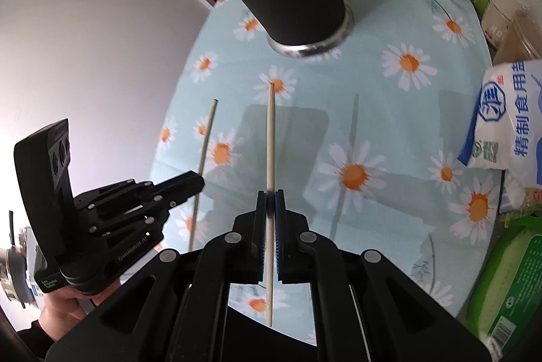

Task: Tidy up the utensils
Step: 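Lift both held chopsticks and carry them above the black holder, then lower both chopsticks into the holder and open both tools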

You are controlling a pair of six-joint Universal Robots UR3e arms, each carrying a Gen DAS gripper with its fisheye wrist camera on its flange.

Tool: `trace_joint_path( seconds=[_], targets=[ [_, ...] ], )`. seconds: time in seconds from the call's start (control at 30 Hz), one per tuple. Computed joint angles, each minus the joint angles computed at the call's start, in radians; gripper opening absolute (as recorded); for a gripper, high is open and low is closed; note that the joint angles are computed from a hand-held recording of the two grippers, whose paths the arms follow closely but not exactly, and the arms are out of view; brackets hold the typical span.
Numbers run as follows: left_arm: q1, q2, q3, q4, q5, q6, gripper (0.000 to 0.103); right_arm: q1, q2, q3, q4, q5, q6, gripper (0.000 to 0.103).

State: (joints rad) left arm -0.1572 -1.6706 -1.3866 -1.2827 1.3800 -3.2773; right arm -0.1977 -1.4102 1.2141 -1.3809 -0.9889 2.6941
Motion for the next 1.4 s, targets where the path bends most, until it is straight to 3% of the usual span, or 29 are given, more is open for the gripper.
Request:
trace_joint_path(
  seconds=[0.37, 0.87, 1.2, 1.4],
  targets=[
    [0.127, -0.002, 0.130, 0.004, -0.162, 0.127, 0.004, 0.058, 0.041, -0.073, -0.161, 0.134, 0.172, 0.006],
    [0.231, -0.156, 0.397, 0.041, -0.337, 0.198, 0.004, 0.054, 0.056, -0.046, -0.646, 0.200, 0.452, 0.006],
    [0.244, -0.300, 0.598, 0.171, -0.451, 0.157, 0.004, 0.022, 0.132, -0.101, -0.998, 0.205, 0.688, 0.006],
    [0.241, -0.412, 0.739, 0.289, -0.499, 0.102, 0.004, 0.037, 0.238, -0.255, -1.060, 0.138, 0.737, 0.006]
  ],
)
